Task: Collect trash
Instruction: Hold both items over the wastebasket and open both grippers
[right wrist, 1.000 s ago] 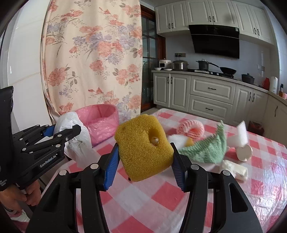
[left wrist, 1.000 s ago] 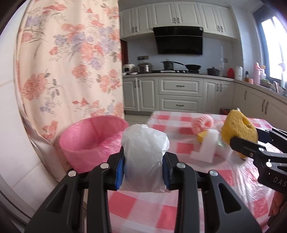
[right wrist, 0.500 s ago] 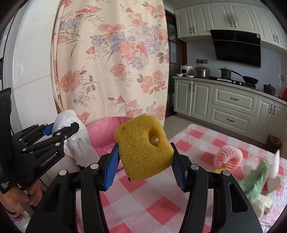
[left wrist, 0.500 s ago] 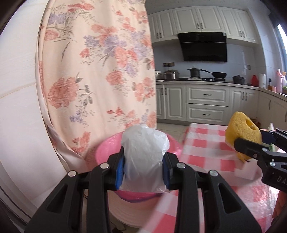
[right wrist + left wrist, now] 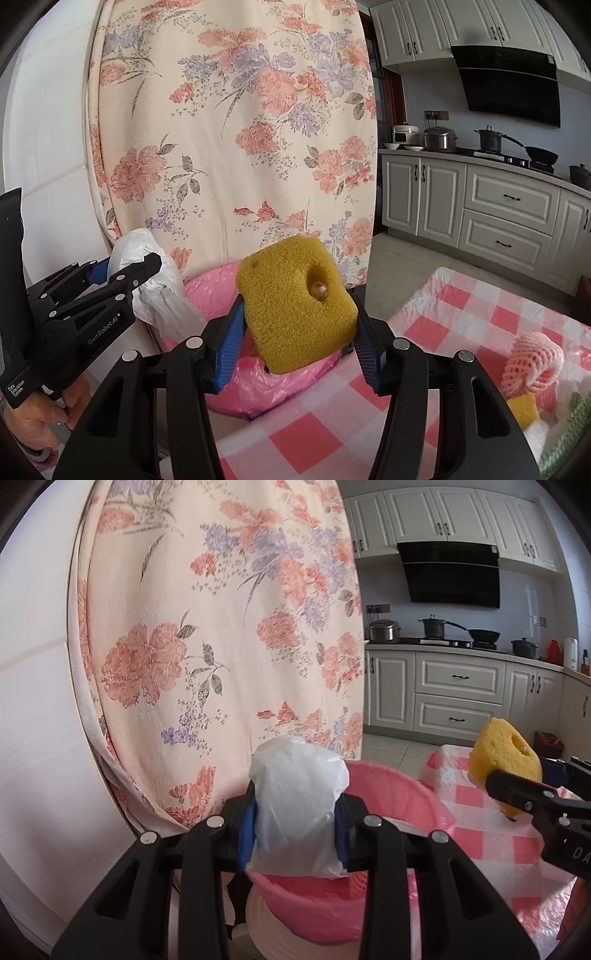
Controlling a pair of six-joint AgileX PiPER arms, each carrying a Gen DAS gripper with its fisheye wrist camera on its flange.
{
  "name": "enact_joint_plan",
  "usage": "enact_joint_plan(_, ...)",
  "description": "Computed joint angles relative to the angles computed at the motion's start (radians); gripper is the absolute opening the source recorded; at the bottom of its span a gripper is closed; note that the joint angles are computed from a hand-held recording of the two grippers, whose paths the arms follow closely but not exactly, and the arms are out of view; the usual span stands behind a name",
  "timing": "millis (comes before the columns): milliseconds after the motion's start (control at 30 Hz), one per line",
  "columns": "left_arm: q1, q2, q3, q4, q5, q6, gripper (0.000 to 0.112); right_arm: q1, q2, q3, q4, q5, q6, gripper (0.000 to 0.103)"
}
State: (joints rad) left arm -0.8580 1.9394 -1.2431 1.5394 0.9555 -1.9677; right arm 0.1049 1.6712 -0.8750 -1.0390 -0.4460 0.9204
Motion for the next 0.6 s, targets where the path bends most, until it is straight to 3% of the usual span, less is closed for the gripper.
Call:
enact_joint_plan(233,0.079,0.062,-0.066,-0.03,-0.067,0.037,0.034,0.026,0.126,-0.154,-0.12,0.01,0.139,0.053)
enact_joint_plan(600,0.164,0.133,-0.158,-0.079,-0.103,0.085,0.034,0.058,0.256,-0.312,-0.283,0.034,0.333,0.054)
